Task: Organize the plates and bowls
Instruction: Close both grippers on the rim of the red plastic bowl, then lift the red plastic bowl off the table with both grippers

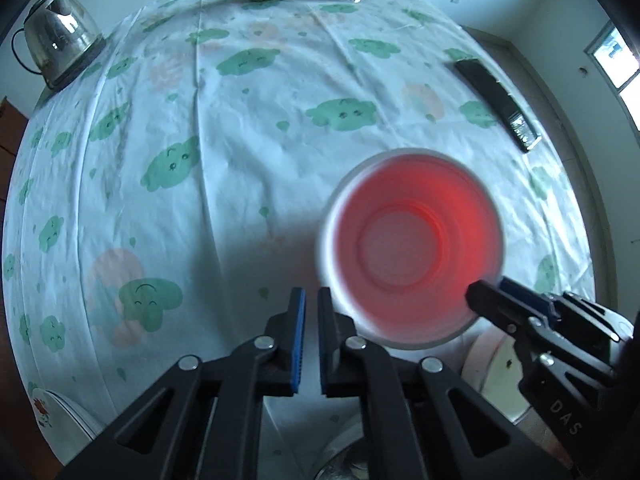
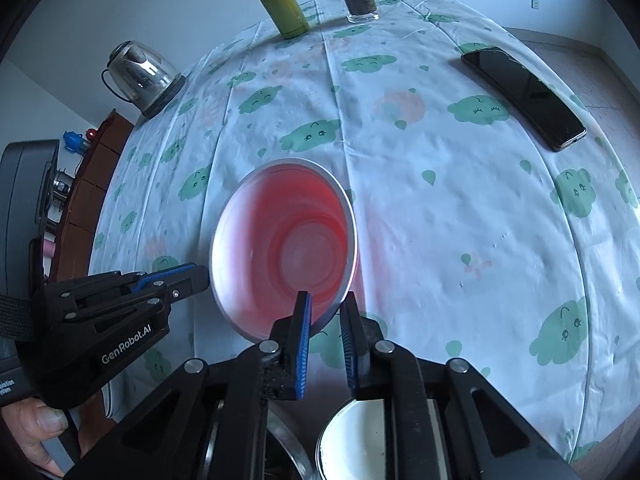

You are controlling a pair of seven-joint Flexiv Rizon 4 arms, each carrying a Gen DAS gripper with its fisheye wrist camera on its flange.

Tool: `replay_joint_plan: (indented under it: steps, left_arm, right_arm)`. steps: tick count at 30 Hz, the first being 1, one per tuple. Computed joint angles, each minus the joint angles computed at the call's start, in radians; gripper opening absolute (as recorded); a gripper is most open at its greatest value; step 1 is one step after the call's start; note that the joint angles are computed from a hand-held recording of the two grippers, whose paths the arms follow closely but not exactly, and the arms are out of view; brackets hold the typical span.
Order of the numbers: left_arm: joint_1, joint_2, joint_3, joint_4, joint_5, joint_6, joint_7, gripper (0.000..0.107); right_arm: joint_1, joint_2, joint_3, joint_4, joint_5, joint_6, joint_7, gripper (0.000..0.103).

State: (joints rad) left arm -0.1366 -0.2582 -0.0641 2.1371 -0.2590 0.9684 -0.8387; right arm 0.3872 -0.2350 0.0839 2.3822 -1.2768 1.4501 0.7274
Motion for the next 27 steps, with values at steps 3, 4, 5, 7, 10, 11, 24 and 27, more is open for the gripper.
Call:
replay_joint_plan:
  steps: [3, 4, 5, 7, 10, 11, 24, 27]
  left_arm:
    - [0.001, 0.023, -0.01, 0.016, -0.025, -0.002, 0.032, 0.004]
    - [-0.002, 0.026, -0.01, 0.019, -0.024, 0.001, 0.035, 0.004]
    - [-0.004, 0.026, -0.009, 0.019, -0.023, 0.002, 0.033, 0.004]
    - [-0.006, 0.021, -0.004, 0.022, -0.02, 0.022, 0.025, 0.004]
    - [0.014, 0.018, -0.002, 0.021, -0.041, 0.01, 0.041, 0.005]
    - [0.023, 0.023, -0.005, 0.026, -0.062, 0.002, 0.059, 0.005]
    - [0.028, 0.016, 0.006, 0.056, -0.143, 0.142, 0.14, 0.032]
    - [0.017, -0.035, 0.026, 0.01, -0.048, 0.108, 0.056, 0.033]
  right_arm:
    - [-0.002, -0.004, -0.001, -0.009, -0.017, 0.021, -0.001, 0.006]
    - [0.0, -0.008, 0.005, -0.013, -0.002, 0.019, -0.015, 0.006]
    - [0.004, -0.012, 0.009, -0.016, 0.019, 0.012, -0.031, 0.006]
    - [0.015, -0.017, 0.01, -0.019, 0.051, 0.001, -0.053, 0.006]
    - [0.023, -0.02, -0.024, -0.016, 0.001, 0.033, -0.012, 0.006]
    - [0.018, -0.025, -0.039, -0.018, -0.04, 0.058, 0.022, 0.006]
    - [0.015, -0.051, -0.073, -0.031, -0.057, 0.146, 0.035, 0.005]
    - [0.0, -0.064, -0.107, -0.05, -0.187, 0.202, 0.147, 0.006]
